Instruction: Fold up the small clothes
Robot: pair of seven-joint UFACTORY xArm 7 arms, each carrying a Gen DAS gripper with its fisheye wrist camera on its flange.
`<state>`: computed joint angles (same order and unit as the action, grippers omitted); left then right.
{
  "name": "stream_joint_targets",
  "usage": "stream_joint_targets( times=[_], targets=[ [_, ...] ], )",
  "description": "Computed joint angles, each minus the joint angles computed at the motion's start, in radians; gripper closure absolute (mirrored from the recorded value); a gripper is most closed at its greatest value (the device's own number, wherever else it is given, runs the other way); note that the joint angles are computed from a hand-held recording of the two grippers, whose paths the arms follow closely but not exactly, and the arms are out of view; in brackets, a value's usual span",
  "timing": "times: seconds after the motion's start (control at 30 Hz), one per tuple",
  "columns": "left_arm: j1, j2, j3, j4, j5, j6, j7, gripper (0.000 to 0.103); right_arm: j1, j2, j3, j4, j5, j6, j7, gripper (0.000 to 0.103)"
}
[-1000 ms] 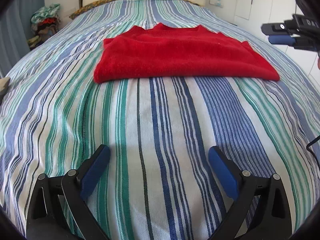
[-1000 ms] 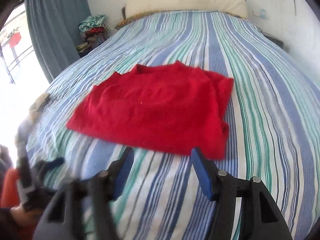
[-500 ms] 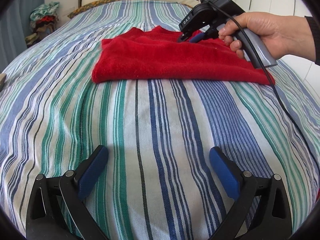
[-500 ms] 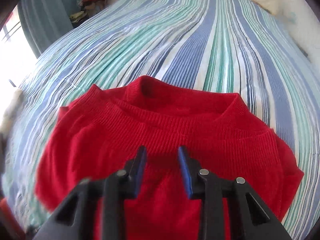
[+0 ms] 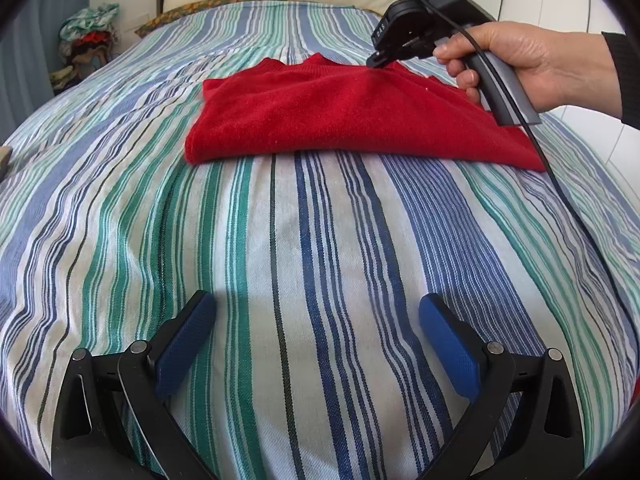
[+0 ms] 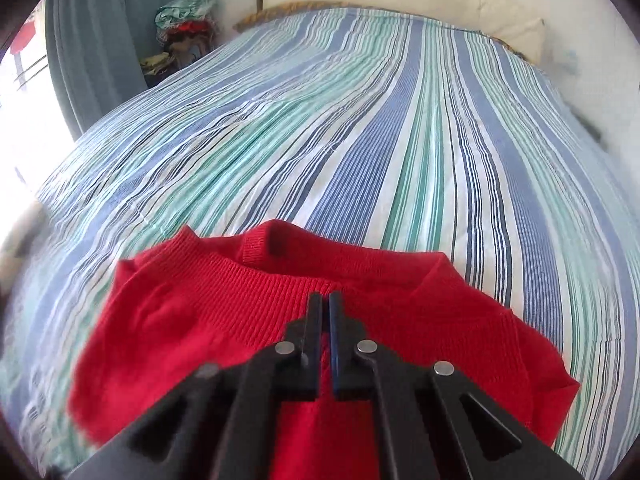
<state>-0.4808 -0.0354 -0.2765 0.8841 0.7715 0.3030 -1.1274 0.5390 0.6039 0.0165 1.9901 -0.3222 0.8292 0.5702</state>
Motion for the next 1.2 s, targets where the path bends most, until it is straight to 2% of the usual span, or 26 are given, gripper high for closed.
stream_joint_targets(
  times=[0.1, 0.13, 0.17, 0.27, 0.33, 0.43, 0.5, 0.57, 0.6, 0.63, 0.73, 0.8, 0.9, 0.97, 1.03, 1.1, 1.17, 1.2],
  targets=[
    [-0.001, -0.002, -0.001, -0.001, 0.000, 0.002, 0.001, 0.002, -0.019, 0.081, 0.020, 0.094, 0.066, 0.107, -0.016, 0.098],
    [0.000, -0.002, -0.001, -0.001, 0.001, 0.002, -0.001, 0.002, -0.021, 0.079, 0.019, 0.080, 0.075, 0.108, -0.013, 0.097],
    [0.000, -0.002, -0.001, 0.000, 0.003, 0.003, -0.002, 0.002, -0.019, 0.046, 0.016, 0.025, 0.070, 0.067, -0.006, 0.096],
    [0.000, -0.002, -0.002, 0.001, 0.003, 0.004, -0.003, 0.002, -0.048, -0.086, 0.034, -0.167, 0.087, -0.099, -0.007, 0.081],
    [0.000, -0.002, -0.002, 0.001, 0.004, 0.004, -0.003, 0.002, -0.075, -0.188, 0.051, -0.299, 0.102, -0.191, -0.024, 0.079],
    [0.000, -0.002, -0.002, 0.001, 0.004, 0.004, -0.003, 0.002, -0.143, -0.329, 0.096, -0.482, 0.194, -0.264, -0.088, 0.079],
    [-0.001, -0.002, -0.002, 0.002, 0.006, 0.008, -0.005, 0.002, -0.175, -0.388, 0.107, -0.573, 0.245, -0.249, -0.114, 0.079],
    [-0.003, -0.002, -0.004, 0.005, 0.011, 0.016, -0.009, 0.002, -0.166, -0.403, 0.082, -0.612, 0.174, -0.148, -0.051, 0.079],
    [-0.003, -0.003, -0.005, 0.005, 0.015, 0.019, -0.012, 0.002, -0.158, -0.420, 0.061, -0.655, 0.136, -0.138, -0.011, 0.078],
    [-0.004, -0.004, -0.006, 0.005, 0.024, 0.022, -0.021, 0.002, -0.179, -0.448, 0.068, -0.702, 0.125, -0.169, 0.016, 0.078],
    [-0.006, -0.003, -0.008, 0.008, 0.038, 0.030, -0.032, 0.002, -0.190, -0.537, 0.060, -0.803, -0.018, -0.249, 0.186, 0.078],
    [-0.006, -0.002, -0.007, 0.008, 0.039, 0.029, -0.033, 0.002, -0.212, -0.584, 0.081, -0.844, 0.001, -0.294, 0.184, 0.078],
    [-0.008, -0.002, -0.006, 0.009, 0.039, 0.031, -0.032, 0.002, -0.219, -0.646, 0.115, -0.906, 0.169, -0.361, 0.004, 0.078],
    [-0.008, -0.002, -0.006, 0.009, 0.038, 0.030, -0.031, 0.002, -0.215, -0.672, 0.129, -0.946, 0.242, -0.344, -0.074, 0.078],
    [-0.008, -0.003, -0.006, 0.008, 0.039, 0.031, -0.032, 0.002, -0.226, -0.681, 0.146, -0.980, 0.187, -0.260, -0.035, 0.082],
    [-0.009, -0.005, -0.007, 0.008, 0.050, 0.034, -0.042, 0.002, -0.242, -0.731, 0.148, -1.051, 0.159, -0.300, 0.017, 0.086],
    [-0.009, -0.004, -0.009, 0.010, 0.057, 0.039, -0.047, 0.002, -0.284, -0.787, 0.198, -1.082, 0.067, -0.293, 0.143, 0.078],
    [-0.009, -0.002, -0.008, 0.011, 0.055, 0.040, -0.045, 0.002, -0.270, -0.808, 0.194, -1.090, 0.047, -0.297, 0.165, 0.078]
  ],
)
